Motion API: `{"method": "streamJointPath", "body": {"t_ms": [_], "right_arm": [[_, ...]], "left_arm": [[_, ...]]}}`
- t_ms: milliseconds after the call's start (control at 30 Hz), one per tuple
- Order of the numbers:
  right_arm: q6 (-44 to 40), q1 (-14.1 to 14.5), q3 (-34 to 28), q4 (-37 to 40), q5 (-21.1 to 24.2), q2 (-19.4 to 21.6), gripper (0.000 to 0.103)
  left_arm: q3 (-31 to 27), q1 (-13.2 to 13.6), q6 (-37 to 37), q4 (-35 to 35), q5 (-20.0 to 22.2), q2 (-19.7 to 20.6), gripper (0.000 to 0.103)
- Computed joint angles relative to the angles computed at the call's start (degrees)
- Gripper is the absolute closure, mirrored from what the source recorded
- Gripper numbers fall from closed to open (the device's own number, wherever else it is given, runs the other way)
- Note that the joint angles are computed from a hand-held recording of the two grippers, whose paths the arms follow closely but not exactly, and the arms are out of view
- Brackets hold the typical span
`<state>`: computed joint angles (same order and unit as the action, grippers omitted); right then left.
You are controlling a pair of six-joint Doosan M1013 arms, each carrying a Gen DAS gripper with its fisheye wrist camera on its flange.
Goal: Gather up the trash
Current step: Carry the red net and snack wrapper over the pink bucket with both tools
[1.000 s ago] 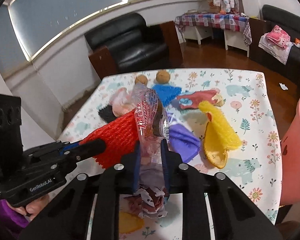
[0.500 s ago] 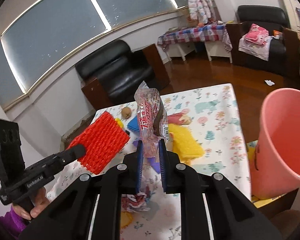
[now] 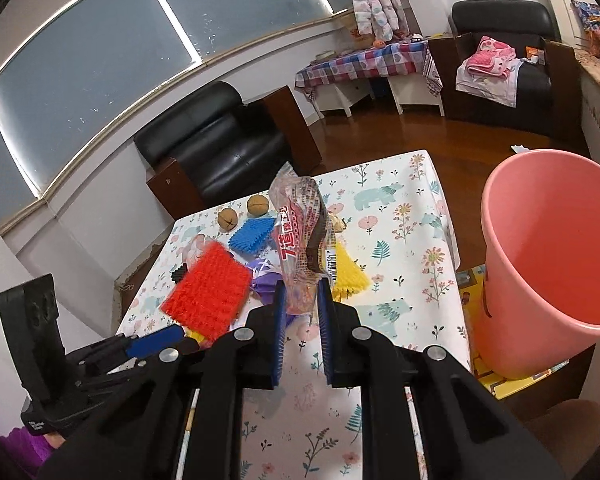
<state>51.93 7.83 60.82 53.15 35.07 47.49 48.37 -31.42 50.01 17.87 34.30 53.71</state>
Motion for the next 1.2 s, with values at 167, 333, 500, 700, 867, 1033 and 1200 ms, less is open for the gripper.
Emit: {"method": "streamJointPath", "body": {"t_ms": [167, 333, 500, 700, 867, 1033, 1200], "right_arm": [[-1.41, 0.12, 0.25, 0.42, 0.14, -0.07, 0.087], [-1.37, 0.30, 0.25, -0.55, 0.45, 0.06, 0.087], [0.29, 0.39, -1.08, -2.20, 2.11, 1.00, 0.087], [1.06, 0.51, -1.75, -3.34, 2.58, 1.47, 0.087], [3.41, 0.37, -3.06, -4.67, 3.61, 2.32, 0.087], [2.77, 0.49, -3.00, -4.26, 3.49, 2.34, 0.087], [0.86, 0.34, -1.96, -2.65, 2.41, 1.70, 0.087]], "left_arm": [[-2.12, 0.19, -1.66, 1.44, 2.15, 0.90, 0.060], [-1.39, 0.81, -9.48, 7.82, 2.11, 0.17, 0.058], [-4.89, 2.65, -5.34, -0.33, 4.49, 1.85, 0.057], [-12.67, 3.35, -0.51, -8.26, 11.06, 6.99, 0.057], [-13.50, 3.26, 1.72, -9.11, 11.06, 7.77, 0.094], [-11.41, 2.80, 0.95, -6.49, 8.30, 6.46, 0.096], [-9.12, 2.08, -1.53, -1.48, 4.54, 4.34, 0.097]]}}
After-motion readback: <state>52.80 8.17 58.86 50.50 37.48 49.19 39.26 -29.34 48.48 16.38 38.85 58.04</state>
